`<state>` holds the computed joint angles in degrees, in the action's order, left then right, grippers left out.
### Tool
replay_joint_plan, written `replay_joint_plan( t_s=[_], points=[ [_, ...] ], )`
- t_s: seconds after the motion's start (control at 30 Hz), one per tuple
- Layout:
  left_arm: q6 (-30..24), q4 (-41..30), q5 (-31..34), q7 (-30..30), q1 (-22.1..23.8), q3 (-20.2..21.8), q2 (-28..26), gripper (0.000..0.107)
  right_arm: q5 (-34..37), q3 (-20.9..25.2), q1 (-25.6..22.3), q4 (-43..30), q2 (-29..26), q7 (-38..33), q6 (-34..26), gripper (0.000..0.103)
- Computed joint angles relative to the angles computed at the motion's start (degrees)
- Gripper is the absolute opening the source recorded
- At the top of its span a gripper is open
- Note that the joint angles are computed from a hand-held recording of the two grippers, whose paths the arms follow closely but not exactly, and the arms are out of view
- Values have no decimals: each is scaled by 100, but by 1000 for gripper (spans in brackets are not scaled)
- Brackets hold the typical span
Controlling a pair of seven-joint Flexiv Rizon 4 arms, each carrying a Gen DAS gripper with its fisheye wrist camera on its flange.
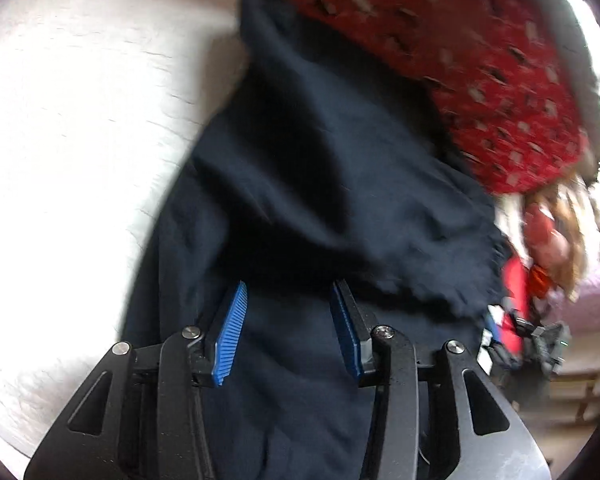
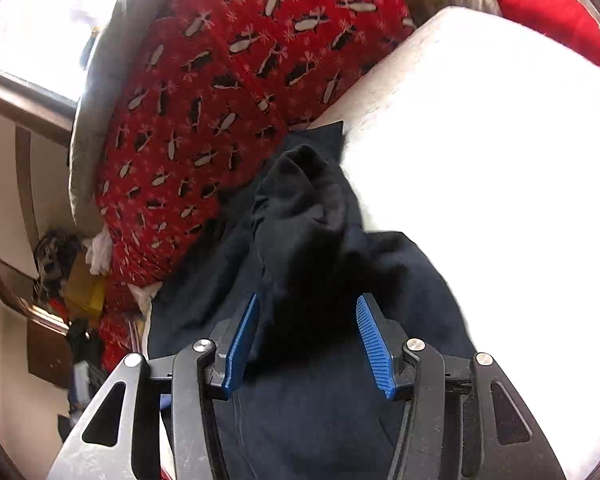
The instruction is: Fold large clothes
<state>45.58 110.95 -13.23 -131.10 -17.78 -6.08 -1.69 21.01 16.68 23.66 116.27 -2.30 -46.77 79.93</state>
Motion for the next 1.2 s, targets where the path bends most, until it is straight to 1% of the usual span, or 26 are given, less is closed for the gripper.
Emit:
replay_joint_plan(
  t_s=[0.03, 0.07, 0.1, 0.13, 0.2, 0.27, 0.3, 0.33, 0.37, 0.4, 0.43, 0.47, 0.5, 0.57, 0.6, 0.63, 0.67, 0.7, 0.77, 0.8, 0.83, 0.9, 0.97, 1.03, 1.1, 1.2],
  points=[
    [-31, -54, 208, -212, 31, 25, -31, 38, 230, 13, -8, -183, -139, -238, -3, 53],
    [-7, -63, 371, -432, 58, 61, -20, 27, 444, 49, -37, -362, -269, -446, 16, 51],
    [-82, -101, 604, -737, 111, 118, 10, 13, 323, 55, 14, -354, -305, -311, 103, 32],
    [-117, -91, 662, -895, 162, 159, 33, 6, 293, 69, 10, -482, -378, -357, 133, 9],
    [149, 209, 345, -938, 248, 246, 101, 2, 774, 304, -163, -740, -372, -1094, 214, 9],
    [477, 493, -27, -856, 277, 255, 131, 2, 1163, 454, -225, -819, -307, -1677, 418, 9],
    [570, 555, -80, -889, 284, 242, 153, 2, 1071, 407, -179, -742, -285, -1632, 433, 9],
    [626, 593, -84, -956, 288, 232, 198, 2, 656, 288, -89, -575, -284, -1223, 447, 9],
    [645, 631, -93, -982, 288, 222, 256, 2, 43, 36, 44, -354, -287, -581, 179, 10],
    [654, 732, -146, -992, 264, 216, 378, 2, -198, -119, 123, -319, -323, -288, -135, 12],
    [584, 767, -116, -1073, 256, 199, 472, 2, -65, -107, 42, -370, -354, -252, -628, 15],
    [575, 845, -92, -1115, 230, 184, 613, 2, 442, 92, -162, -407, -349, -396, -747, 16],
    [687, 955, -133, -1027, 160, 153, 765, 2, 674, 162, -205, -357, -283, -471, -590, 22],
    [694, 921, -21, -920, 95, 51, 867, 5, 470, 153, -97, -64, 2, -379, -178, 22],
    [645, 847, 115, -891, 78, -15, 865, 11, 327, 168, -36, 114, 124, -365, 152, 25],
    [530, 748, 274, -902, 79, -76, 820, 16, 195, 155, 8, 226, 206, -272, 270, 32],
    [292, 561, 480, -948, 101, -151, 682, 27, 229, 148, 53, 267, 258, -330, 242, 36],
    [-109, 363, 615, -972, 103, -205, 524, 28, 390, 112, 98, 177, 249, -513, -82, 37],
    [-374, 206, 777, -976, 28, -230, 379, 27, 377, 60, 127, 48, 204, -480, -1094, 29],
    [-529, 92, 981, -1043, -12, -248, 408, 28, 345, 42, 150, 88, 301, -469, -1262, 27],
    [-628, 65, 896, -939, -63, -235, 440, 28, 120, 40, 153, 149, 433, -262, -1380, 27],
    [-584, 234, 465, -663, -177, -180, 546, 28, 96, -22, 173, 77, 717, -278, -2070, 31],
    [-739, 423, 220, -460, -256, -130, 746, 28, -15, -55, 203, 88, 977, -318, -2606, 32],
    [-890, 676, 55, -276, -322, -72, 1073, 28, -259, -34, 243, 123, 1222, -235, -3211, 43],
    [-1127, 841, -43, -272, -362, -72, 1349, 35, -338, -17, 285, 261, 1574, -242, -3730, 43],
    [-1527, 1218, -59, -243, -376, 7, 1923, 37, -216, 57, 351, 672, 2334, -167, -4150, 44]
  ],
)
